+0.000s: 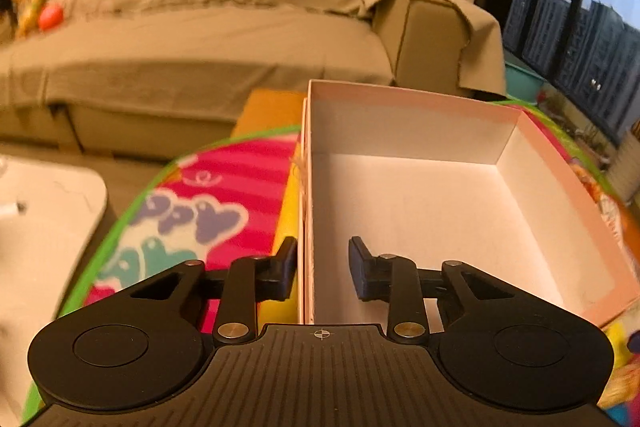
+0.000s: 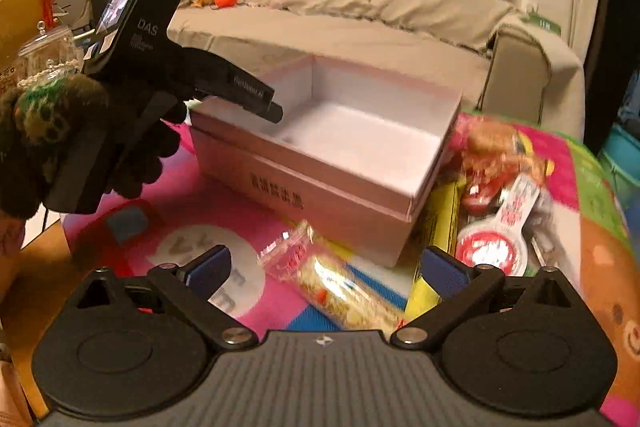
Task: Organize objects
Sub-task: 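Grasp the clear-wrapped rice cracker bar with the right gripper, then carry the rice cracker bar into the pink box and open the right gripper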
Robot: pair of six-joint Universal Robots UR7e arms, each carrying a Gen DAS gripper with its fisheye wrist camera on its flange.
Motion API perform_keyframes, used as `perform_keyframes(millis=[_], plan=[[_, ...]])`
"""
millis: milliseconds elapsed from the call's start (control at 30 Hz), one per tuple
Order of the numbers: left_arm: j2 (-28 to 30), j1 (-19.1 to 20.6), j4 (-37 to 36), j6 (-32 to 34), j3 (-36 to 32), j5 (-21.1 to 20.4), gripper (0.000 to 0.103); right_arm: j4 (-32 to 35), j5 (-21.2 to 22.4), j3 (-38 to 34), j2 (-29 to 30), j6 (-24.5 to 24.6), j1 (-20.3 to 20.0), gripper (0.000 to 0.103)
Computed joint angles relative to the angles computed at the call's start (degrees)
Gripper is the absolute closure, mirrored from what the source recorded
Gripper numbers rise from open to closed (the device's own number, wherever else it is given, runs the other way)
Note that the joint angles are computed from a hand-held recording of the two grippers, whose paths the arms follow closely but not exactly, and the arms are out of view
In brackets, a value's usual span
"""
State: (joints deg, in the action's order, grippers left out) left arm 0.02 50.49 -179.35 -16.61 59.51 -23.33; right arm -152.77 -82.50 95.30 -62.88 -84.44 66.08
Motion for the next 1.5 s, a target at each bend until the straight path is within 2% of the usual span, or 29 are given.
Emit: perform_keyframes(millis=[133,267,367,467,567,667,700,767,800,867,1067,1133,1233,1333,1433,1500], plan=[[0.7,-0.3,-0.4,1.9,-0.2,1.6,0.08,-0.7,-4.9,-0.1,0.3,1.3,-0.1,0.021],[0.1,-0.1,-2.1,2.5,1.0,0.6,0.083,-2.9,-7.6,1.0,-0.4,5.7,-0.7,0.023],[-0.2,-0.1,-3.4,2.9,1.5,0.1,0.084,2.0,-7.8,2.0,-2.5,8.4,-0.7,0.024],[-0.5,-0.1,-5.5,3.6,2.1,-0.5,0.085,5.8,-7.3,3.6,-4.5,6.1,-0.4,0.026],[-0.3,-0.4,-10.1,6.4,2.3,-0.7,0.087,0.9,-6.5,5.8,-4.4,3.1,0.1,0.026],[-0.1,-0.8,-15.1,10.0,2.6,-1.0,0.088,-3.6,-7.5,5.0,-2.0,3.4,1.2,0.027],[-0.1,-0.8,-15.7,10.5,2.7,-1.1,0.088,-4.1,-7.9,4.6,-1.5,3.8,1.4,0.031],[0.4,-0.8,-16.7,11.7,2.1,-1.0,0.089,-3.9,-10.0,3.9,-0.5,5.0,2.0,0.051],[0.8,-0.7,-17.2,12.2,1.8,-1.0,0.089,-3.4,-10.8,3.8,-0.4,5.5,2.2,0.051],[1.1,-0.6,-18.2,12.6,1.4,-1.2,0.09,-4.8,-11.7,4.9,-1.1,4.5,2.5,0.073],[1.2,-0.5,-20.3,13.8,1.5,-1.6,0.09,-6.4,-15.5,8.4,-5.1,2.4,3.3,0.075],[1.2,-0.6,-20.5,13.9,1.6,-1.6,0.09,-4.9,-15.6,8.4,-6.8,3.2,3.7,0.075],[1.2,-0.6,-20.8,13.8,1.7,-1.5,0.09,-3.5,-13.1,7.1,-7.6,6.8,5.8,0.076],[1.0,-0.5,-20.7,12.9,2.1,-1.7,0.09,0.1,-9.9,3.1,-6.9,12.7,8.2,0.076],[0.7,-0.5,-21.7,12.8,2.7,-1.9,0.09,3.4,-9.4,-3.3,-2.7,19.8,11.3,0.076],[0.4,-0.4,-21.9,12.8,3.1,-2.2,0.09,6.1,-10.7,-8.4,1.6,24.3,13.2,0.076]])
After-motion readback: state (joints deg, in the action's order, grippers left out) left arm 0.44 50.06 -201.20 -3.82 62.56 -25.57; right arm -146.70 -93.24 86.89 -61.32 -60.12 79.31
